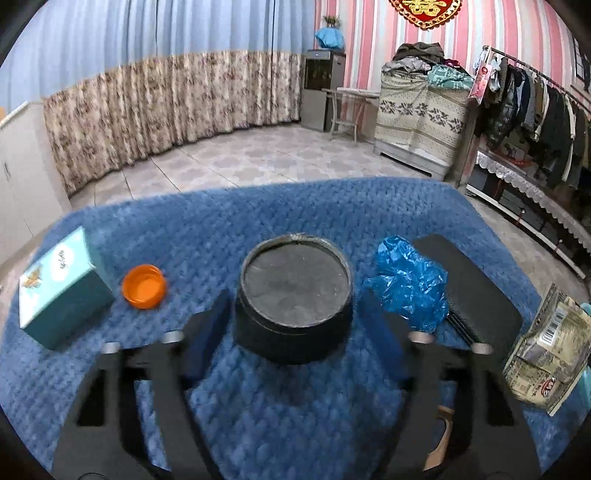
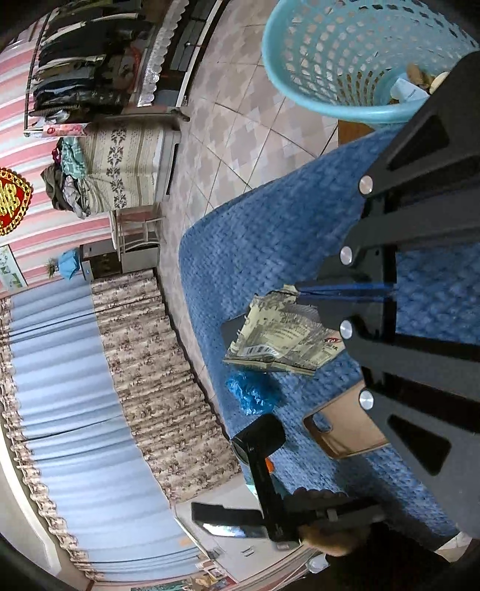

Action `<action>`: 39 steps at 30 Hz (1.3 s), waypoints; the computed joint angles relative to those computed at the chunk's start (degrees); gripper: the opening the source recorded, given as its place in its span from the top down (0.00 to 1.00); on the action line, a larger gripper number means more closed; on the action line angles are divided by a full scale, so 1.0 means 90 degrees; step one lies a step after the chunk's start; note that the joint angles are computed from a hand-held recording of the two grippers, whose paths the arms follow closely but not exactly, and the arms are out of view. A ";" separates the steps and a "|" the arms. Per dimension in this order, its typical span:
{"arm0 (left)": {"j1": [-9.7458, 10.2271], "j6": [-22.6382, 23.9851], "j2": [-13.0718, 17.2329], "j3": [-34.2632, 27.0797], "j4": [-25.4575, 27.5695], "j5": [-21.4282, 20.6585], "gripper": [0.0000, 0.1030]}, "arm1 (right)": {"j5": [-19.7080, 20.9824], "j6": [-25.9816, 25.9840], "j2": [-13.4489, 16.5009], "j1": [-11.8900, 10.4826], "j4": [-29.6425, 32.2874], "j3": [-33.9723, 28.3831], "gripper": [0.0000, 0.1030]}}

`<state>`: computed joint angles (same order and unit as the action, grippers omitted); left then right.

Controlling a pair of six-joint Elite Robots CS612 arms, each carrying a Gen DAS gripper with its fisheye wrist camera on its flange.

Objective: Collect trash
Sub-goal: 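Grasp the black cylindrical container with the left tool while the right tool grasps the camouflage snack packet, then carry both items over the blue basket and open both tools to drop them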

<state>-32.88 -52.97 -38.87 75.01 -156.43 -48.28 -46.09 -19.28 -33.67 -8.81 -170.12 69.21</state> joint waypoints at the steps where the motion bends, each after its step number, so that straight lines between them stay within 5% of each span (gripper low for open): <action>1: -0.0011 -0.0002 0.0004 0.0028 -0.0098 0.0076 0.37 | 0.0008 0.0007 -0.0007 -0.0009 -0.0038 0.0026 0.98; 11: -0.0316 -0.0178 -0.0355 0.0486 -0.0438 0.0702 0.38 | 0.0009 0.0421 -0.0108 -0.0096 -0.0620 0.0265 0.99; 19: -0.0701 0.0353 -0.0364 0.0381 -0.0869 0.0750 0.38 | -0.0095 0.0691 -0.0304 -0.0230 -0.1078 0.0550 1.00; 39: -0.1173 0.2319 0.0593 -0.1440 -0.1540 0.0037 0.38 | -0.1471 0.1648 -0.0564 -0.0836 -0.2118 0.0848 1.00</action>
